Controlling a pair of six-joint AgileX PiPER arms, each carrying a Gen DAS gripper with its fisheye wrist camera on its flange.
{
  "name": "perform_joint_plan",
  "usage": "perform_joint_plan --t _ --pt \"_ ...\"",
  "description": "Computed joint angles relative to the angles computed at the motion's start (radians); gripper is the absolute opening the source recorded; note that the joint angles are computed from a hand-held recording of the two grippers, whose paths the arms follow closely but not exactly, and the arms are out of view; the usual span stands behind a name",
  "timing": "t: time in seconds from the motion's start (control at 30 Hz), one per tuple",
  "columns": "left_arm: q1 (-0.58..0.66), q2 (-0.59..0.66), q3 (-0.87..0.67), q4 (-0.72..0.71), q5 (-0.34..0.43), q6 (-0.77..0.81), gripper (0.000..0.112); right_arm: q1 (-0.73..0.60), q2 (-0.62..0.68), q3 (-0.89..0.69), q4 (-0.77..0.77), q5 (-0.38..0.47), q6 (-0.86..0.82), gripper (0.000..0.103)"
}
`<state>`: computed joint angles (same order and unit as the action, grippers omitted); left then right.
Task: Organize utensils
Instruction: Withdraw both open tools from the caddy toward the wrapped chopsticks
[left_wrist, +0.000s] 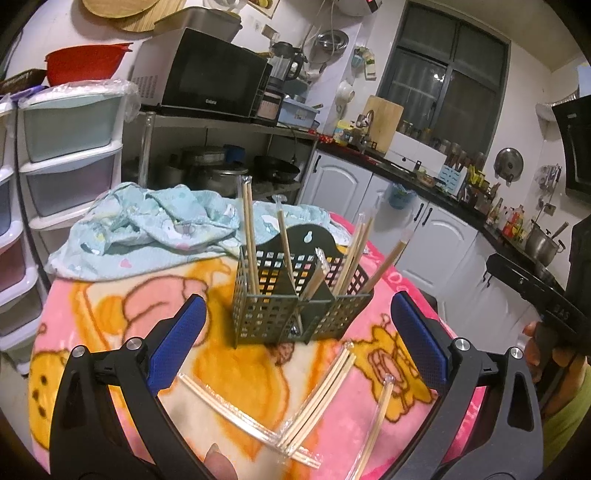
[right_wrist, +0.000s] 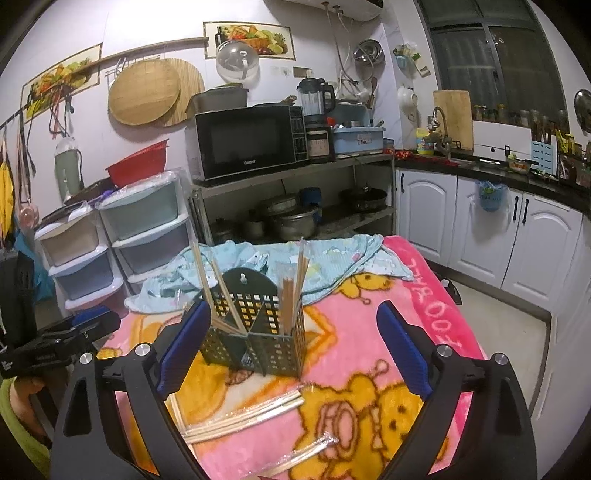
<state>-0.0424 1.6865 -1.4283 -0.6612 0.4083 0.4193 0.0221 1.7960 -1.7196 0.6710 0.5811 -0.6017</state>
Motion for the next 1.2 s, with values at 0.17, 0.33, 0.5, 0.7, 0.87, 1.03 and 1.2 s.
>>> perform_joint_plan --t 0.17,0.33,0.5,0.7,0.87,1.03,1.2 --pt "-0.007 0.000 0.018 0.022 0.002 -0.013 0.092 -0.009 -0.012 0.049 -0.012 -0.005 -0.016 0.090" --pt "-0.020 -0.011 0.053 0.043 -0.006 -0.020 0.092 -0.022 -0.007 0.084 -0.028 -0.003 -0.009 0.090" --pt "-0.031 -0.013 0.088 0.031 -0.005 -0.003 0.092 -0.029 0.004 0.105 -0.036 -0.010 -0.012 0.090" --pt "-0.035 0.001 0.107 0.019 0.009 0.018 0.092 -0.030 0.021 0.121 -0.069 -0.022 0.007 0.090" --pt "-0.033 0.007 0.121 0.008 0.017 0.032 0.092 -0.028 0.030 0.138 -0.080 -0.025 0.008 0.090" --pt "-0.028 0.007 0.154 0.012 0.018 0.042 0.092 -0.028 0.043 0.146 -0.096 -0.015 0.011 0.090" --pt "-0.005 0.007 0.195 -0.005 0.020 0.055 0.092 -0.027 0.065 0.153 -0.122 -0.004 0.035 0.090"
